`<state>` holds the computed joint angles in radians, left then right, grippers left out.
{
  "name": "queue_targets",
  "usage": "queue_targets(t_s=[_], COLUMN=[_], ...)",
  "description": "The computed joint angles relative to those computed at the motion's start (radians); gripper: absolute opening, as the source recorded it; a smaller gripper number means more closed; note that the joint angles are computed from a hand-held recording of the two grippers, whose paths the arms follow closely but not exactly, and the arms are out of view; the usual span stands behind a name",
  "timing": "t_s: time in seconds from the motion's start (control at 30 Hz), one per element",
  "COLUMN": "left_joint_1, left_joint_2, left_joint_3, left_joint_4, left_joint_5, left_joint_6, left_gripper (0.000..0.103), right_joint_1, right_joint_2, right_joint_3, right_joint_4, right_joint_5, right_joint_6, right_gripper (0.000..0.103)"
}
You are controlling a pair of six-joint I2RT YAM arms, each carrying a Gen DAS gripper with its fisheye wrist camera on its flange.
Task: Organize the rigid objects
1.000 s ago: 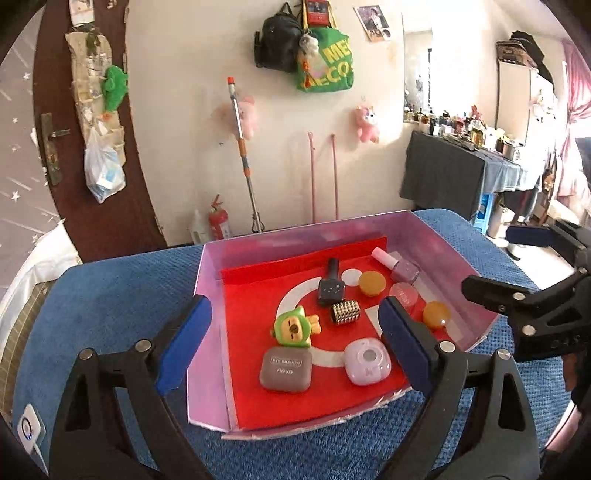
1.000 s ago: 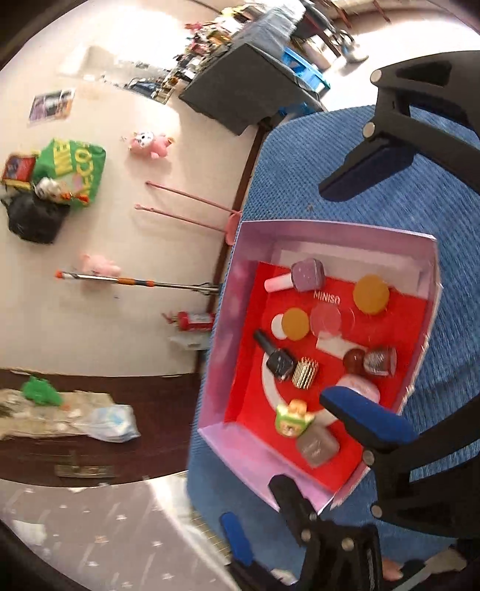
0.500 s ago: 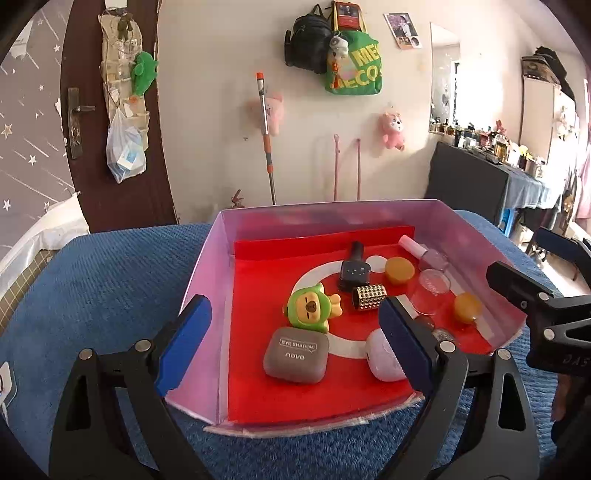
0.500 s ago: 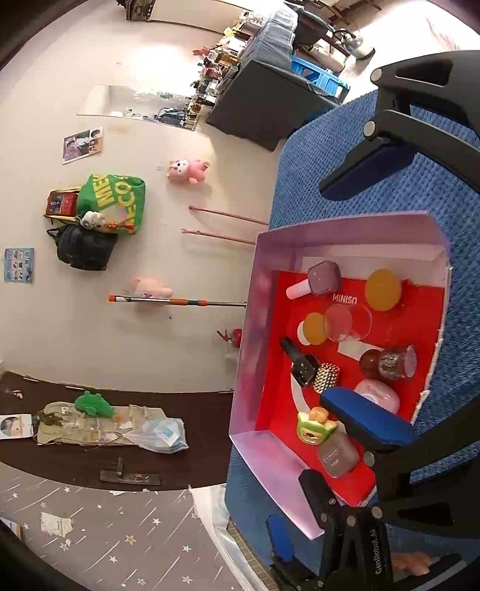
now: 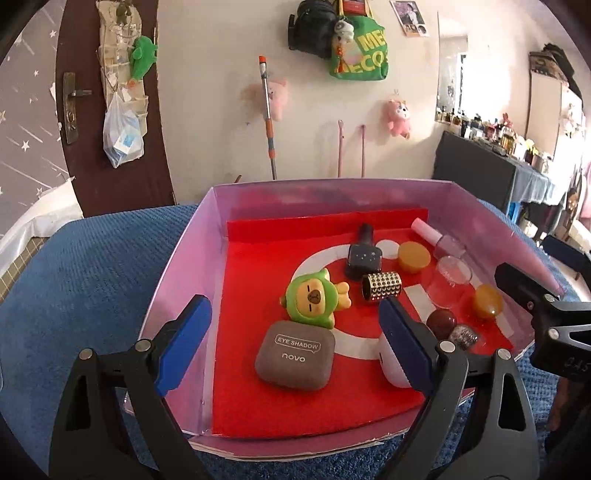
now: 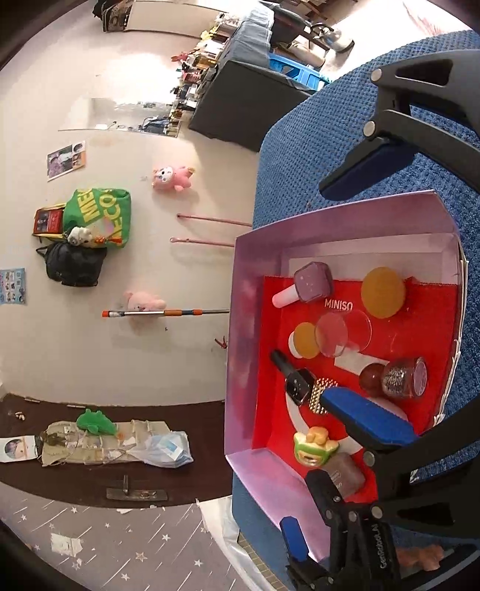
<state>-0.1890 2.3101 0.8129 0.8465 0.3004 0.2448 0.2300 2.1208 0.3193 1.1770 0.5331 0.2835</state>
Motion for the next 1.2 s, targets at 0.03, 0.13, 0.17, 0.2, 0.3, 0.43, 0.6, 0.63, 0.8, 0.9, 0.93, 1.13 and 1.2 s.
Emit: queue_targets(t_s=[0.03, 0.13, 0.17, 0.2, 0.3, 0.43, 0.6, 0.63, 0.8, 0.9, 0.93, 1.13, 1.2], left_joint_1=[-0.005, -0.018, -0.020, -0.019, -0.008, -0.012, -0.017, -0.015, -0.012, -0.011, -0.011, -0.010, -0.010], left_joint_2=[0.002, 0.011, 0.011, 0.012, 0.013, 0.011, 0.007, 0.007, 0.006, 0.007, 0.007, 0.003, 0.003], left_joint_3=[-0.003, -0.005, 0.001, 0.006, 0.017, 0.009, -0.008, -0.009, -0.009, -0.007, -0.007, -0.010, -0.010], left_joint_4=[0.008, 0.012, -0.002, -0.011, -0.024, -0.018, 0.003, 0.005, 0.005, 0.005, 0.005, 0.007, 0.006], left_joint_5=[-0.008, -0.025, -0.029, -0.031, -0.026, -0.025, -0.027, -0.028, -0.031, -0.030, -0.030, -0.030, -0.030], left_joint_6=[0.007, 0.019, 0.019, 0.016, -0.002, -0.001, 0.005, 0.003, -0.009, -0.010, -0.010, -0.006, -0.007], left_gripper=[0.093, 0.093, 0.093, 0.093, 0.093, 0.093, 0.093, 0.093, 0.093, 0.093, 0.093, 0.093, 0.093], right_joint_1=[0.003, 0.022, 0.028, 0.033, 0.026, 0.022, 0.005, 0.003, 0.006, 0.006, 0.007, 0.007, 0.007], right_joint_2=[0.003, 0.023, 0.030, 0.036, 0.044, 0.051, 0.048, 0.048, 0.049, 0.049, 0.049, 0.049, 0.048], right_joint_3=[0.008, 0.025, 0.031, 0.041, 0.055, 0.047, 0.049, 0.051, 0.054, 0.056, 0.057, 0.056, 0.057], right_joint_4=[-0.014, -0.031, -0.033, -0.047, -0.074, -0.057, -0.071, -0.075, -0.077, -0.080, -0.081, -0.081, -0.083], right_joint_5=[0.008, 0.038, 0.049, 0.057, 0.049, 0.055, 0.039, 0.038, 0.041, 0.042, 0.042, 0.044, 0.044], right_joint_6=[-0.001, 0.001, -0.002, -0.004, 0.008, 0.020, 0.029, 0.030, 0.025, 0.026, 0.026, 0.024, 0.025], right_gripper=[0.103, 0.103, 0.103, 0.103, 0.103, 0.103, 0.103, 0.103, 0.103, 0.103, 0.103, 0.103, 0.103])
